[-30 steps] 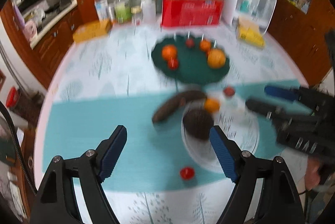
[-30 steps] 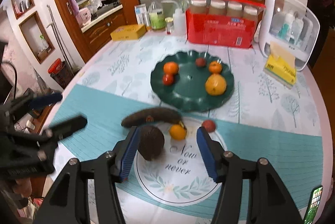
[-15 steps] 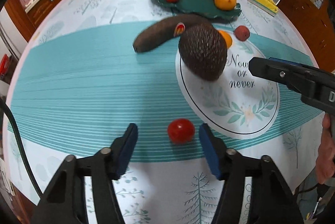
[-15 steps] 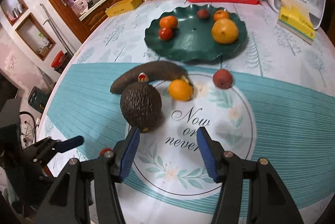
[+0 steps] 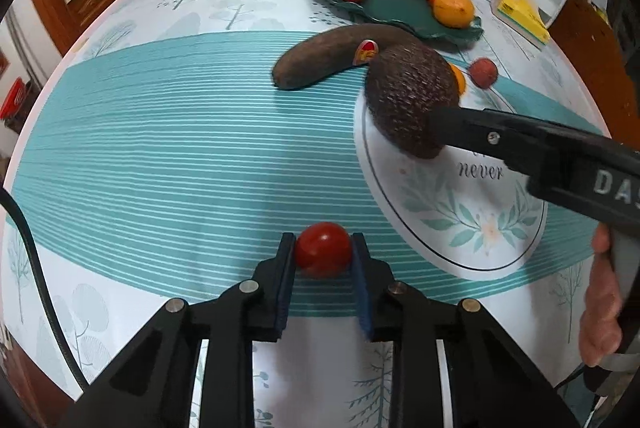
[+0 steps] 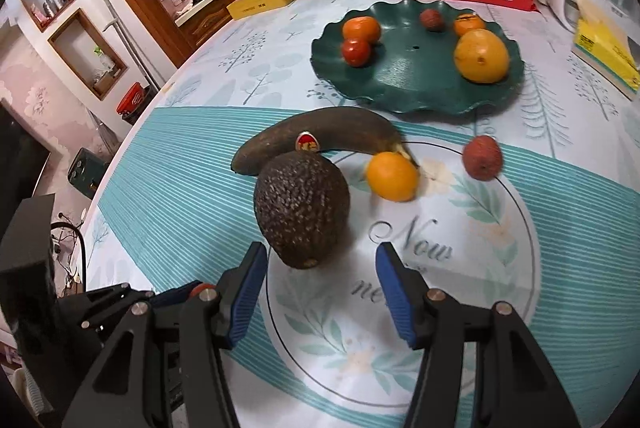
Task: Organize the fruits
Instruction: 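Lift the tomato with the left tool while the right tool grasps the dark avocado, then carry tomato and avocado onto the green plate and open both tools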
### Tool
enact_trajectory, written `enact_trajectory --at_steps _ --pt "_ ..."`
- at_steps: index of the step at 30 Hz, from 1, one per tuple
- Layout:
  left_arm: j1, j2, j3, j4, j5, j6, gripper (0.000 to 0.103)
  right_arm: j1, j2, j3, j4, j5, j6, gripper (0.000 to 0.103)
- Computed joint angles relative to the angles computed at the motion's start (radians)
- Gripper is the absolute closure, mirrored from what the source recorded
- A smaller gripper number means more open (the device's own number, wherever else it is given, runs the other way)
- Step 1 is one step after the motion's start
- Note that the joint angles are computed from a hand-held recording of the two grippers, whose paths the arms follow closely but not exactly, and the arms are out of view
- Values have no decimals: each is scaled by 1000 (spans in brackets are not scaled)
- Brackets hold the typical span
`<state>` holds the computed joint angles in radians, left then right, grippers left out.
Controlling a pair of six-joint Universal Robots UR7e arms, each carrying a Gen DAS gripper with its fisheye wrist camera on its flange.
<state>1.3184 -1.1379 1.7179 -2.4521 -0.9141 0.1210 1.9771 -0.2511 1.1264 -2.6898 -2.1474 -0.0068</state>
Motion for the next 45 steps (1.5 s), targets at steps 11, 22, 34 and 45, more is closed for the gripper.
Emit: enact_trajectory --at_steps 11,22,34,45 --pt "32 -6 -32 8 -9 -53 78 -3 87 -141 56 6 -39 43" --pt "43 12 -58 -5 -7 -75 78 -13 155 -261 129 28 -45 40" --pt "30 15 -106 22 -27 -87 79 -9 111 -173 60 35 -59 42" --pt "-81 62 -311 114 -37 26 79 43 -41 -68 -3 13 -77 42"
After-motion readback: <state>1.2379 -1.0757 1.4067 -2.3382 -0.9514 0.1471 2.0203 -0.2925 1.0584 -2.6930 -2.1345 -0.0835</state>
